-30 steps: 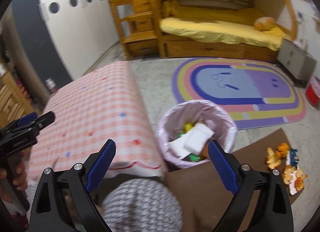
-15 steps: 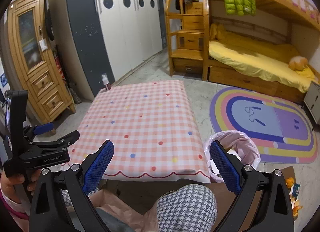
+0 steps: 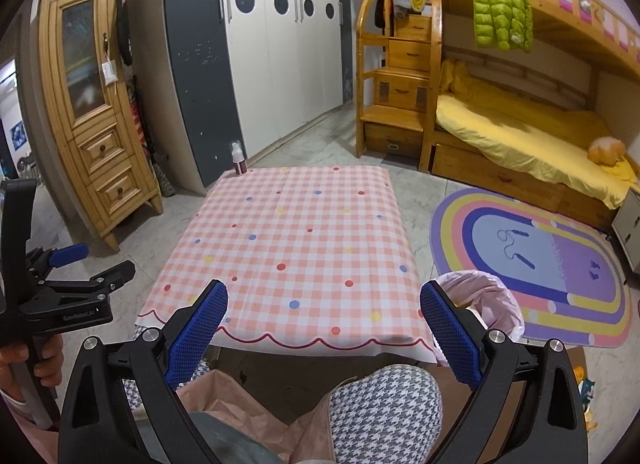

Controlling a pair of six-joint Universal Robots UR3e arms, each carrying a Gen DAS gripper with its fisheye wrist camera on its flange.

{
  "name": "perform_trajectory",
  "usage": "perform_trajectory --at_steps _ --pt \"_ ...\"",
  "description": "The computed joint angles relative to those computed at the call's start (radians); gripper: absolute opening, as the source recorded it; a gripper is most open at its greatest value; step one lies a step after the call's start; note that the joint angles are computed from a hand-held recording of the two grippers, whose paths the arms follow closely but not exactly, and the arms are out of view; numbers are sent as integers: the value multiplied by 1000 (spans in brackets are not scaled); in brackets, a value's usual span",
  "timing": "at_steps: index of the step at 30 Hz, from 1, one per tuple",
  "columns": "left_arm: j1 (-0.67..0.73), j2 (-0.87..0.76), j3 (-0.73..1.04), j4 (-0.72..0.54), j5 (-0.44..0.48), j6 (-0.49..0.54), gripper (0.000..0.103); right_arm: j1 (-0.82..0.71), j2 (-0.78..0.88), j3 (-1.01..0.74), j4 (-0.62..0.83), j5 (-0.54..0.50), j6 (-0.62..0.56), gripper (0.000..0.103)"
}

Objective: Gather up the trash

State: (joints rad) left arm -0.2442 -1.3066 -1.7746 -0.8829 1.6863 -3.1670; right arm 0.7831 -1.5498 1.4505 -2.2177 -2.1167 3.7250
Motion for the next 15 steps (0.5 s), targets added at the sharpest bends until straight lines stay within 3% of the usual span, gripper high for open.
perform_trajectory --at_steps 15 --pt "-16 -15 14 0 12 -2 96 -1 -6 20 -4 -1 10 96"
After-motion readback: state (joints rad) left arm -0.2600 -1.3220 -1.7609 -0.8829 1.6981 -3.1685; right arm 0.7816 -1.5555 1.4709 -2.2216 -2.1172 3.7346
